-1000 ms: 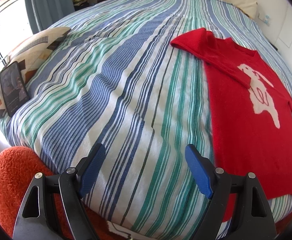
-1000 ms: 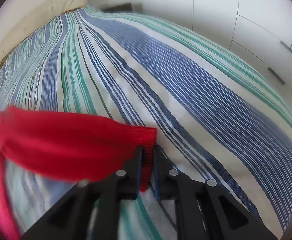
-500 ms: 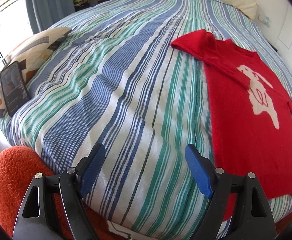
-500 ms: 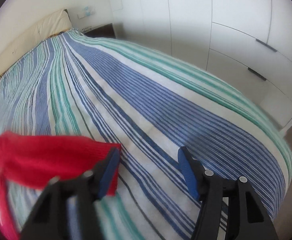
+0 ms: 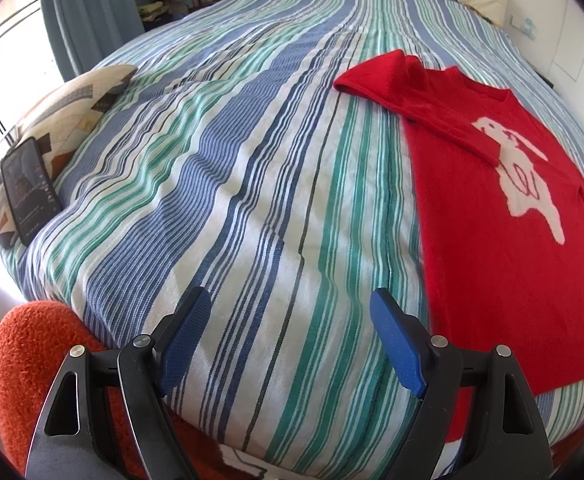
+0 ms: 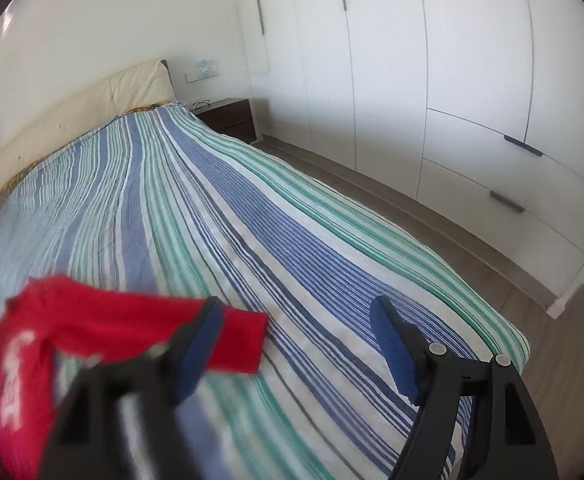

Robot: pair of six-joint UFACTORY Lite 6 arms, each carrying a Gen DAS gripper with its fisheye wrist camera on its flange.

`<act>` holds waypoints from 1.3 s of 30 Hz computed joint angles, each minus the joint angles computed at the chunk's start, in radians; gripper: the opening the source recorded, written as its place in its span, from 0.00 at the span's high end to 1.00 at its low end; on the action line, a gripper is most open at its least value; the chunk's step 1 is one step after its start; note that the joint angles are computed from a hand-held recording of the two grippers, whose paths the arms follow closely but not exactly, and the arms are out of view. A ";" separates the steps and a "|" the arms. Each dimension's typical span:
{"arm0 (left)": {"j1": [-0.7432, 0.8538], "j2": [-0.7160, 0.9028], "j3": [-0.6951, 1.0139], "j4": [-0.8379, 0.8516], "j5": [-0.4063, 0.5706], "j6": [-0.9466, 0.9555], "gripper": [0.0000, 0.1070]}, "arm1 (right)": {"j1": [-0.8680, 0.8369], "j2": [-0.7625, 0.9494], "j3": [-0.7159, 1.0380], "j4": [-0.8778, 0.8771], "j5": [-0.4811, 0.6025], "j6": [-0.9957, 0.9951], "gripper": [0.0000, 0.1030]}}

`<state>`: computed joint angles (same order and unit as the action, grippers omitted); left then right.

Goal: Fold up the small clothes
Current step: 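Open the right gripper and lay the sleeve flat, then grasp the cuff of the other folded sleeve with the left gripper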

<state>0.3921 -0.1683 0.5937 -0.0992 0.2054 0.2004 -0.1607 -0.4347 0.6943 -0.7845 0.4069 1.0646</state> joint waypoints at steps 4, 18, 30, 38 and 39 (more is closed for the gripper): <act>0.004 -0.067 0.029 -0.089 0.079 0.121 0.22 | 0.080 -0.081 0.007 0.227 0.124 -0.343 0.27; -0.498 0.572 0.812 0.074 0.150 0.017 0.21 | 0.306 -0.214 -0.153 0.153 0.248 -0.257 0.24; -0.374 0.960 1.257 -0.055 0.314 -0.005 0.92 | 0.312 -0.223 -0.162 0.137 0.251 -0.243 0.24; 0.141 1.023 1.718 -0.363 0.643 0.098 0.92 | 0.304 -0.234 -0.168 0.145 0.239 -0.237 0.23; 0.176 1.086 1.823 -0.340 0.682 0.066 0.92 | 0.306 -0.235 -0.168 0.141 0.238 -0.233 0.24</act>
